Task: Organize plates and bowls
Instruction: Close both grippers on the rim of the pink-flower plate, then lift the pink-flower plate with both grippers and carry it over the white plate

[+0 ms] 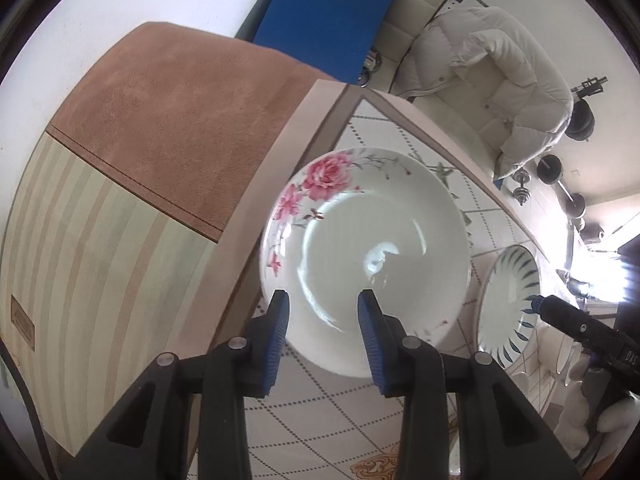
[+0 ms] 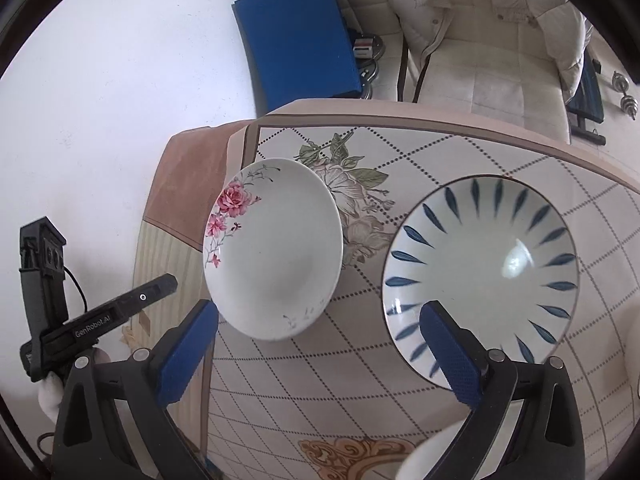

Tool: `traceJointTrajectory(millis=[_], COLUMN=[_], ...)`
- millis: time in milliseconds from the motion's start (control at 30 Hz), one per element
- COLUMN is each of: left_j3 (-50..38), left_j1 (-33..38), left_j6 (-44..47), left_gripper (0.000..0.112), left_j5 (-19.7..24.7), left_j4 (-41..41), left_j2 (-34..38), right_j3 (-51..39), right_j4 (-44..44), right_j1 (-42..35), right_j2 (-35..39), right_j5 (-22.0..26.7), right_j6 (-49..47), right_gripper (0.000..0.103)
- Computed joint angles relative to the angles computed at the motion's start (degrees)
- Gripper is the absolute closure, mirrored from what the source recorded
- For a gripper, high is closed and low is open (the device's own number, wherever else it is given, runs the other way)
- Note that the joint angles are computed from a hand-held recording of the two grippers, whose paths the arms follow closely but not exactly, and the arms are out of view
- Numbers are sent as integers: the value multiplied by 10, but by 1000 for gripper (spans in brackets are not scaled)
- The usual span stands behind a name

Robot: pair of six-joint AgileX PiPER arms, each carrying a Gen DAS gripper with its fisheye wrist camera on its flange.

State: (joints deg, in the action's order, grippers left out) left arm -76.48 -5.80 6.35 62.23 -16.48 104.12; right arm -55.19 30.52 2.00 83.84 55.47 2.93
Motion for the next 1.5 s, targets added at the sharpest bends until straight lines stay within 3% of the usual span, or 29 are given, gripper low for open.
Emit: traceJointTrajectory(millis=[67,233,467,767,800,900,1300,1500], left_j3=[-19,-47,-65,-64,-63,-66,-14,10], left_j1=[9,24,24,23,23,25,52,60], left_j6=[-1,10,32,42,41,41,66,70], left_gripper=[79,79,79,79,79,79,91,94], left_j5=[1,2,13,17,17,16,-21,-35], left_j4=[4,-5,-17,-29,-28,-34,-45,-37], left_j2=[38,98,135,144,142,145,112,88], right_j3=[-32,-117,-197,-202,-200,-194,-157,-134], right_j4=[13,13,-8,15,10,-3,15,22], right_j1=[3,17,33,33,34,37,28,27], right_j2=[63,191,284,316,315,313,312,297], right_j5=[-10,-9,10,9,6,-1,-19,-40], right_j6=[-12,-26,-25,-41,-38,-28,-68,-82], right_gripper=[2,17,31,54,63,73,86,86])
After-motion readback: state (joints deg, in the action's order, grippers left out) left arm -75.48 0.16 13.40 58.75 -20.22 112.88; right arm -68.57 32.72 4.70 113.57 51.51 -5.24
